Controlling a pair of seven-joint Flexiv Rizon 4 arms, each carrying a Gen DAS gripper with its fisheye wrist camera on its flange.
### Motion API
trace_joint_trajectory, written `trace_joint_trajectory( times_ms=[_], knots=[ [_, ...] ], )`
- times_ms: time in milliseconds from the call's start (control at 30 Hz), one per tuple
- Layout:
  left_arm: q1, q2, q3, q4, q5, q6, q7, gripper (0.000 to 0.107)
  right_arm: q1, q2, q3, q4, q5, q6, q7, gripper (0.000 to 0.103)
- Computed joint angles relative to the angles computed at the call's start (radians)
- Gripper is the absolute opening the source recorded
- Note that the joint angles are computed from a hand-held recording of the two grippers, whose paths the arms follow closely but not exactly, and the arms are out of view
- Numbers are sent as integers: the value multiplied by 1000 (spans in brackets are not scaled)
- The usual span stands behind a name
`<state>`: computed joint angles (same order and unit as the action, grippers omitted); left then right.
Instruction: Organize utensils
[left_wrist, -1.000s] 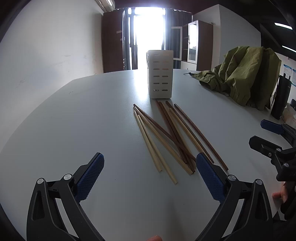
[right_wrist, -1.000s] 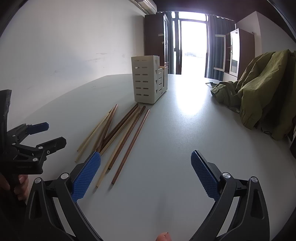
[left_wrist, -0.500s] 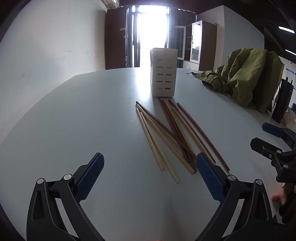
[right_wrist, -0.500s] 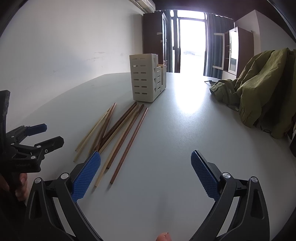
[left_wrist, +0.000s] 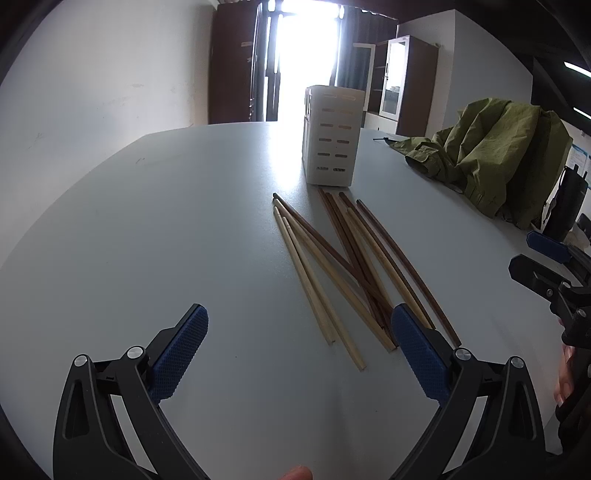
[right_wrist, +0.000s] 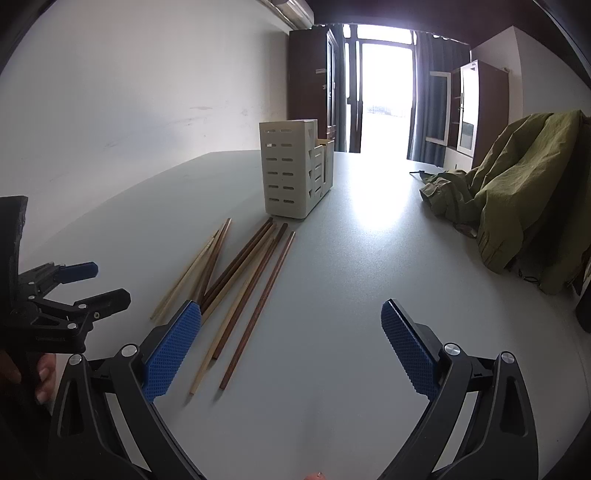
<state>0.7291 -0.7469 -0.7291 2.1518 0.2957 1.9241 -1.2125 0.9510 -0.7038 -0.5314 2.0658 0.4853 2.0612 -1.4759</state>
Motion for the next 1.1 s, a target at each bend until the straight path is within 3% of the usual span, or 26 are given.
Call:
trace_joint_trajectory(
  times_ms=[133, 400, 633, 833, 1000, 1100],
  knots=[
    [-1, 17, -4, -22, -16, -9, -8, 97, 3, 1, -29, -22, -15, -35, 8, 99],
    [-42, 37, 5, -102, -124, -134, 22, 97, 10, -18, -94, -70, -43, -108, 115, 99],
    [-175, 44, 117, -190, -239, -166, 85, 97, -182, 24, 68, -135, -226, -160, 202, 99],
    [-245, 26, 166, -262, -328, -240, 143, 97, -202, -9, 35, -194, -336, -247, 276, 99],
    [-310, 13, 215, -311, -398, -270, 189, 97, -129, -77, -103, -237, -408, -338, 354, 99],
    [-379, 4, 281, -355, -439, -304, 209, 97, -172, -90, -77, -272, -453, -351, 391, 99]
  ],
)
